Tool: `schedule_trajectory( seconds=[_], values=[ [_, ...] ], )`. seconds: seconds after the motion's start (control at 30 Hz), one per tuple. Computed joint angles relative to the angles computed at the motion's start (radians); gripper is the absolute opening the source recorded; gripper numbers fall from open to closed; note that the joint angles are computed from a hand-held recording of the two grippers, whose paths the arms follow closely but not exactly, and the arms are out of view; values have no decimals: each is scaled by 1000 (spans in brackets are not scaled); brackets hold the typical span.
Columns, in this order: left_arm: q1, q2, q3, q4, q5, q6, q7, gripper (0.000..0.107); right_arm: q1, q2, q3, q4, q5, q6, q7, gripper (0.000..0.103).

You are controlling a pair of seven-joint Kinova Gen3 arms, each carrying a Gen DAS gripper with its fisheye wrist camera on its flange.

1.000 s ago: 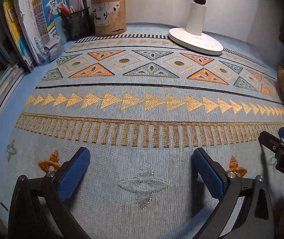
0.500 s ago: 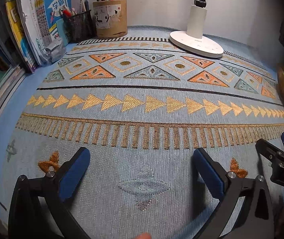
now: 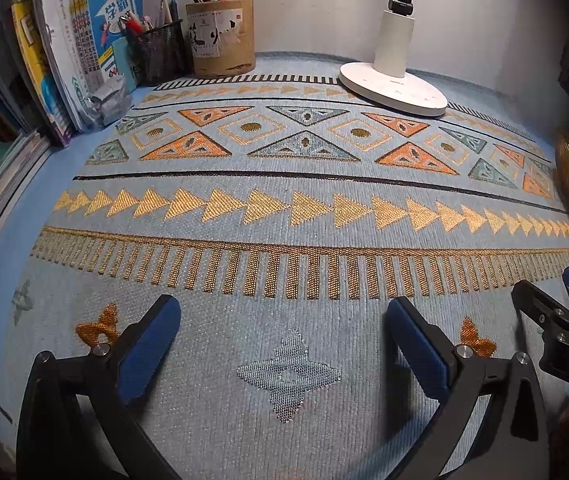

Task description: Organize objects

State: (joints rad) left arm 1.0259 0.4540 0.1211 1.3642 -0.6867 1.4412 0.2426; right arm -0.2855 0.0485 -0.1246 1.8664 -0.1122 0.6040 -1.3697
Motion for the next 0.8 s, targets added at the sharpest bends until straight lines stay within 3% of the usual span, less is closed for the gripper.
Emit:
schedule_trajectory(
  seconds=[0.8],
  values=[
    [-1,-4,3,11,-5,-12,-6,103,1,-2,1,1,-3,2,5,103]
  ],
)
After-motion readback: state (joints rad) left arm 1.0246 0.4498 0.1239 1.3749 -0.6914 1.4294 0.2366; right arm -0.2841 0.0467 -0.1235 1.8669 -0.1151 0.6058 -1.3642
